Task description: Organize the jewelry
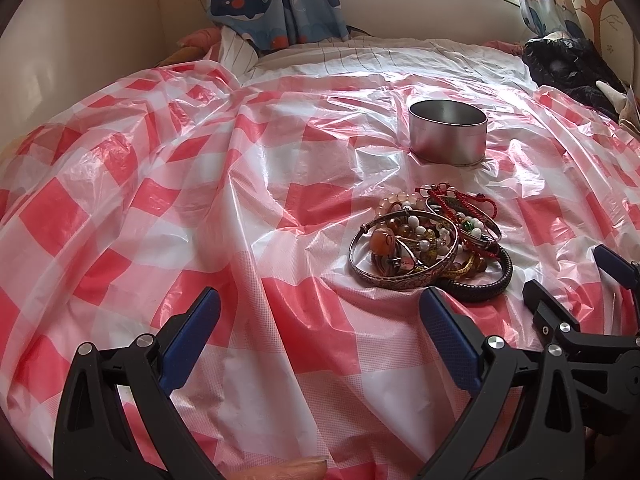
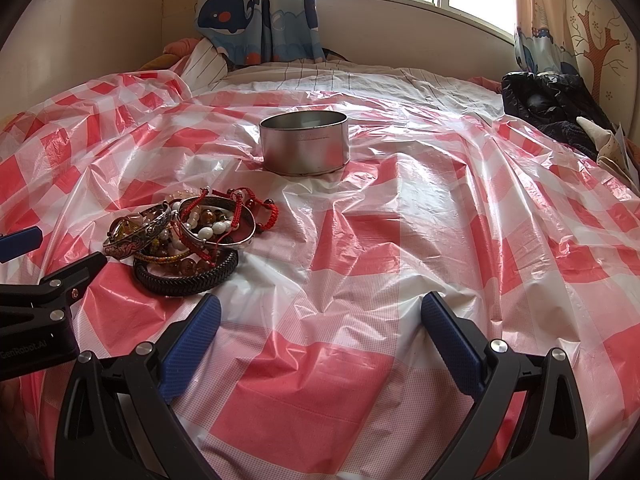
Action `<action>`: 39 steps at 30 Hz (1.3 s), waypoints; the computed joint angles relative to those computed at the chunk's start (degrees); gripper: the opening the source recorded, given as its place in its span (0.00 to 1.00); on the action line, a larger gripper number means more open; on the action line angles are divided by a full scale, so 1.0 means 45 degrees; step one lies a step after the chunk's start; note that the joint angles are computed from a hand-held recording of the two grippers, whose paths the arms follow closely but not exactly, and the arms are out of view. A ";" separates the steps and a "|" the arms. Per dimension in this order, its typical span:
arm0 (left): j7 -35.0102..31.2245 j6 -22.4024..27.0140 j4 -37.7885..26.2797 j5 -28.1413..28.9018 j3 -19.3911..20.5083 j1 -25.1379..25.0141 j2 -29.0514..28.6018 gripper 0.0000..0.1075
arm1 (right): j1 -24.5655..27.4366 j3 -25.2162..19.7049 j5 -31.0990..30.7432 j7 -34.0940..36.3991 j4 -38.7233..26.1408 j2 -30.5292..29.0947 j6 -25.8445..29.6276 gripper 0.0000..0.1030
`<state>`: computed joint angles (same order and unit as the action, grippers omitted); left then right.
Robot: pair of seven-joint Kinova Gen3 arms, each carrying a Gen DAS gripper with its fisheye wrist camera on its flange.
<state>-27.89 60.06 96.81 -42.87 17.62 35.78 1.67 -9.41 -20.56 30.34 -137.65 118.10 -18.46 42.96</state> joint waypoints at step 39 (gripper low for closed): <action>-0.0247 -0.0364 0.0129 0.0737 -0.0107 -0.0270 -0.0040 0.89 | 0.0024 -0.0005 -0.0026 0.0042 -0.0005 0.0004 0.0000 0.93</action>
<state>-29.01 58.42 97.39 -39.55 17.14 34.57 1.49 -9.30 -20.59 30.23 -137.46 118.08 -18.44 42.96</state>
